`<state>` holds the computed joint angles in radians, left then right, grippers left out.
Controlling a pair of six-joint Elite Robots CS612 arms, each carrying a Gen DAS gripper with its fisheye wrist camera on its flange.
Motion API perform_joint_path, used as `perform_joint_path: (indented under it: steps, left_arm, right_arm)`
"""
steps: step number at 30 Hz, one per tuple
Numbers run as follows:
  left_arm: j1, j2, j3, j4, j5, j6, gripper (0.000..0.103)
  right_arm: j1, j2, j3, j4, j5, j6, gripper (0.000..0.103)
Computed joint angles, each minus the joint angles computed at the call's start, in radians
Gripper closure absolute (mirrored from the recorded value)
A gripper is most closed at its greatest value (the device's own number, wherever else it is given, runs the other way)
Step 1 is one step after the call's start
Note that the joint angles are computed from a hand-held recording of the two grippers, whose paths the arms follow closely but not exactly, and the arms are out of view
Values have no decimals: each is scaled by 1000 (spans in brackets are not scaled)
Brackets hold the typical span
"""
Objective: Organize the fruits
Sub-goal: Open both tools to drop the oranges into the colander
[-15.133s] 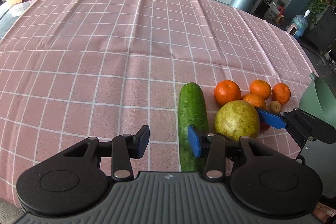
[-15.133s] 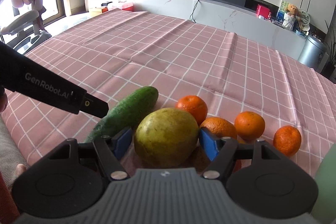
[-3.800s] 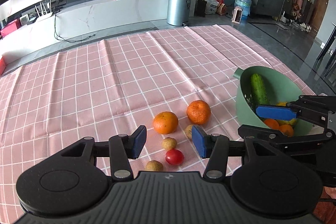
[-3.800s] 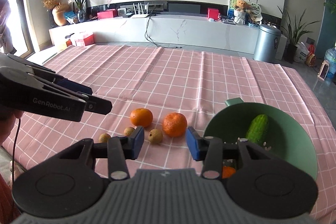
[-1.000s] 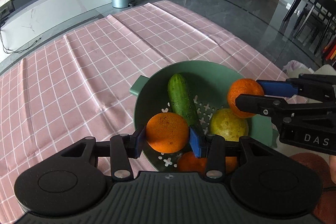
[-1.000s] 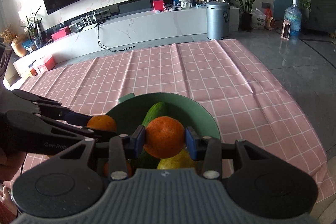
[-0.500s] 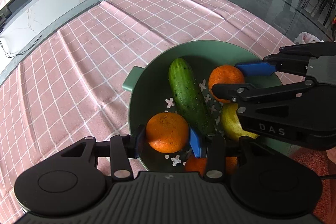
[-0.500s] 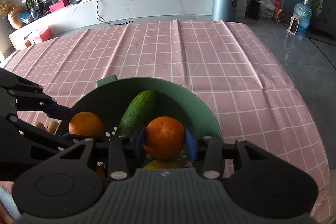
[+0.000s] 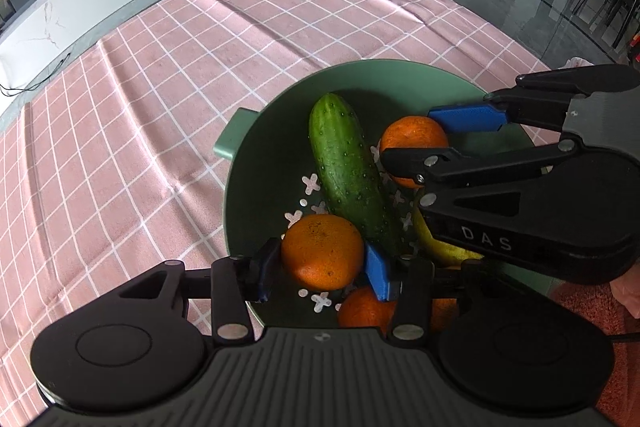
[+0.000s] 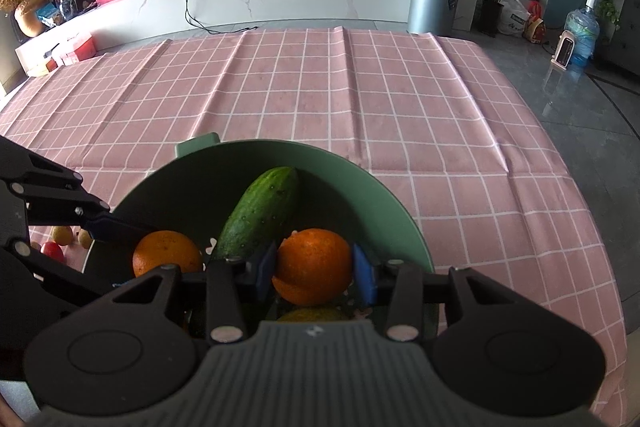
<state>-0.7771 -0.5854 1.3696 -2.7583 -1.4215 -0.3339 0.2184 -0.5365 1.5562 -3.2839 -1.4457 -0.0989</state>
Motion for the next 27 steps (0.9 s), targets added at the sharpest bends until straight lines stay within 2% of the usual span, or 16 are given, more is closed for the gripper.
perform_joint_path:
  steps: [6,10,14,18,27]
  left_arm:
    - [-6,-6,12,-19,16,8,46]
    - [-9,-17,30,-54,34,3,37]
    - [-13,-34,57,-97,52,2,37]
    - [-20,-54,87,-133,76,1,35]
    - [-32,-104,176,-221,146,-44,35]
  right_arm:
    - [1,-3,1,3,-10,14,63]
    - [3,-8,7,-5,-16,19,60]
    - [4,-16,21,-33,-22,32,57]
    - [6,-31,47,-71,-27,51,48]
    - [15,-66,117,-169,-38,105,43]
